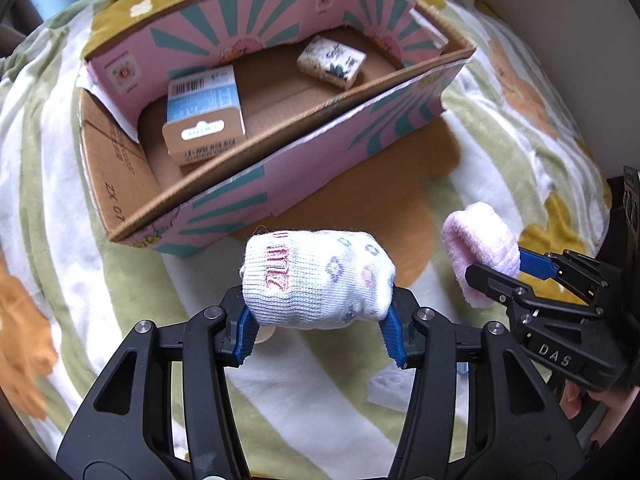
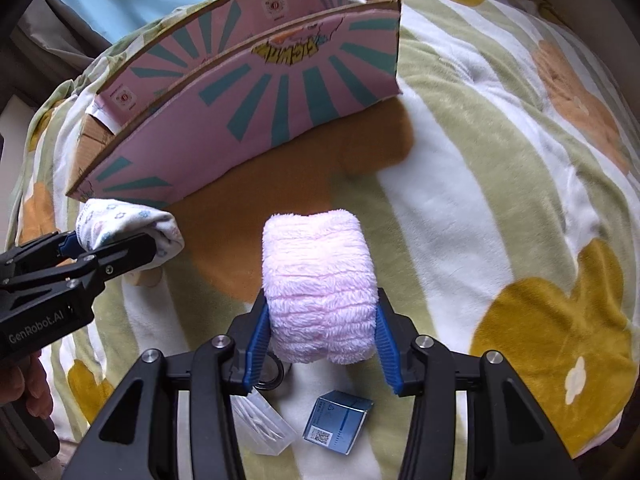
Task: Organize objects
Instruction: 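Grasp the white sock bundle with left tool while right tool grasps pink roll, then lower sock bundle and pink roll into the box and open both tools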
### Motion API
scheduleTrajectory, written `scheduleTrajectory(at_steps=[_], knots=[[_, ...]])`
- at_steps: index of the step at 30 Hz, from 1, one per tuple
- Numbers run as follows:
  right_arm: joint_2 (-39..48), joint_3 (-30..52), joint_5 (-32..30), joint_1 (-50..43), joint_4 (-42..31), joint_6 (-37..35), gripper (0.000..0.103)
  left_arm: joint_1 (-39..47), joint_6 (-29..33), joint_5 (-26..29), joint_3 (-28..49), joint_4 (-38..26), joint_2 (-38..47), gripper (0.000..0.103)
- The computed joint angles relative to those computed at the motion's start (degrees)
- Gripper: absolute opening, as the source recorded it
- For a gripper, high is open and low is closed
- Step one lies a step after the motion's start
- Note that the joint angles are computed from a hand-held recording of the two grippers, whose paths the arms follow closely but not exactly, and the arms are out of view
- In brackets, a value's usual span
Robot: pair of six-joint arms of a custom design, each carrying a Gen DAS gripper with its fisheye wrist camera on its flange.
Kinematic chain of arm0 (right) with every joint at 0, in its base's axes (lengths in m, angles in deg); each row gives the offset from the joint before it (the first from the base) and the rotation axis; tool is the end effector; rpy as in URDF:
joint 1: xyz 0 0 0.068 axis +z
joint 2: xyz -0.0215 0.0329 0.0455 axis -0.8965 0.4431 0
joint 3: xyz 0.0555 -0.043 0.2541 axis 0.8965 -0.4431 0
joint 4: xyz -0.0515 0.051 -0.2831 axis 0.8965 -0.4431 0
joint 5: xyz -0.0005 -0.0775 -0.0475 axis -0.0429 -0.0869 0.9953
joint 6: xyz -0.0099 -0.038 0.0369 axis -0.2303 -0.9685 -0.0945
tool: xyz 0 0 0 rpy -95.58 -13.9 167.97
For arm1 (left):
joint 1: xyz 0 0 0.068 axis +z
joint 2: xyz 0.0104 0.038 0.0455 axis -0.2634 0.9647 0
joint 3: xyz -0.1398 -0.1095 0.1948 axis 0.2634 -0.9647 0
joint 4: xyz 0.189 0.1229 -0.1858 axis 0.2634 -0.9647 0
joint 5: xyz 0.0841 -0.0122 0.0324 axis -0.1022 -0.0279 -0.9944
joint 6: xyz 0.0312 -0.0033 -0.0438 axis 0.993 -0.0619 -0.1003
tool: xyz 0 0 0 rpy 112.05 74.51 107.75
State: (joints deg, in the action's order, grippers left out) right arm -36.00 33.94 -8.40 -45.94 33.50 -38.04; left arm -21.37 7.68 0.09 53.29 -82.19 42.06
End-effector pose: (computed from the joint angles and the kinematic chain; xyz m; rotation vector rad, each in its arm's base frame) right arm 0.1616 0.0487 0.1318 0.4816 2.7676 0.1178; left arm 0.2970 -0.0433 0.1224 0.7900 2.7278 -0.4149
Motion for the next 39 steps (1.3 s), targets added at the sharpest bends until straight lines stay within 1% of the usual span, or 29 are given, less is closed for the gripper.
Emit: scheduleTrajectory(at_steps=[2, 3, 4, 5, 6, 7, 9, 11, 14, 19, 24, 28, 34, 39], knots=[[-1.77, 1.35, -0.4, -1.99, -2.99, -1.86, 0.044, -0.28, -1.0, 0.43, 0.57, -0.92, -1.08, 0.047], [0.76, 5.24, -0.59, -2.87, -3.8, -2.91, 0.044, -0.26, -1.47, 0.73, 0.86, -1.4, -1.67, 0.047], [4.82, 7.72, -0.4, -2.37, -0.97, -2.87, 0.044, -0.37, -2.17, 1.04, 1.21, -1.87, -2.17, 0.047], [6.0, 9.88, -0.41, -3.65, -3.11, -4.06, 0.044, -0.52, -2.96, 1.33, 1.7, -2.33, -2.59, 0.047], [5.82, 10.55, -0.02, -3.22, -3.19, -4.13, 0.044, -0.7, -3.73, 1.5, 2.05, -2.64, -3.01, 0.047], [8.51, 12.9, 0.45, -1.82, -2.68, -3.13, 0.044, -0.82, -4.55, 1.8, 2.54, -3.21, -3.58, 0.047], [9.81, 15.79, -0.01, -4.25, -3.56, -5.86, 0.044, -0.92, -6.11, 2.38, 3.69, -4.53, -4.68, 0.047], [9.29, 17.83, -0.77, -6.71, -5.31, -8.91, 0.044, -1.23, -7.87, 2.58, 5.15, -5.54, -5.37, 0.047], [13.59, 23.32, -1.09, -7.59, -5.54, -11.1, 0.044, -1.43, -10.66, 2.8, 8.04, -7.01, -5.78, 0.047], [19.59, 31.95, -3.29, -12.64, -5.69, -20.07, 0.044, -1.99, -14.63, 1.86, 13.95, -8.13, -4.96, 0.047], [27.39, 41.42, -5.63, -15.45, -5.35, -28.48, 0.044, -2.12, -18.49, 1.03, 21.1, -7.63, -0.54, 0.047], [33.93, 47.35, -7.56, -16.23, -3.83, -33.67, 0.044, -2.19, -21.41, -0.24, 26.66, -6.5, 4.73, 0.047], [44.67, 54.56, -10.83, -16.81, -1.36, -38.29, 0.044, -2.84, -26.49, -2.05, 32.38, -4.12, 12.8, 0.047], [52.84, 59.1, -12.82, -17.47, -0.41, -40.28, 0.044, -4.23, -29.69, -4.18, 34.11, -0.69, 18.71, 0.047]])
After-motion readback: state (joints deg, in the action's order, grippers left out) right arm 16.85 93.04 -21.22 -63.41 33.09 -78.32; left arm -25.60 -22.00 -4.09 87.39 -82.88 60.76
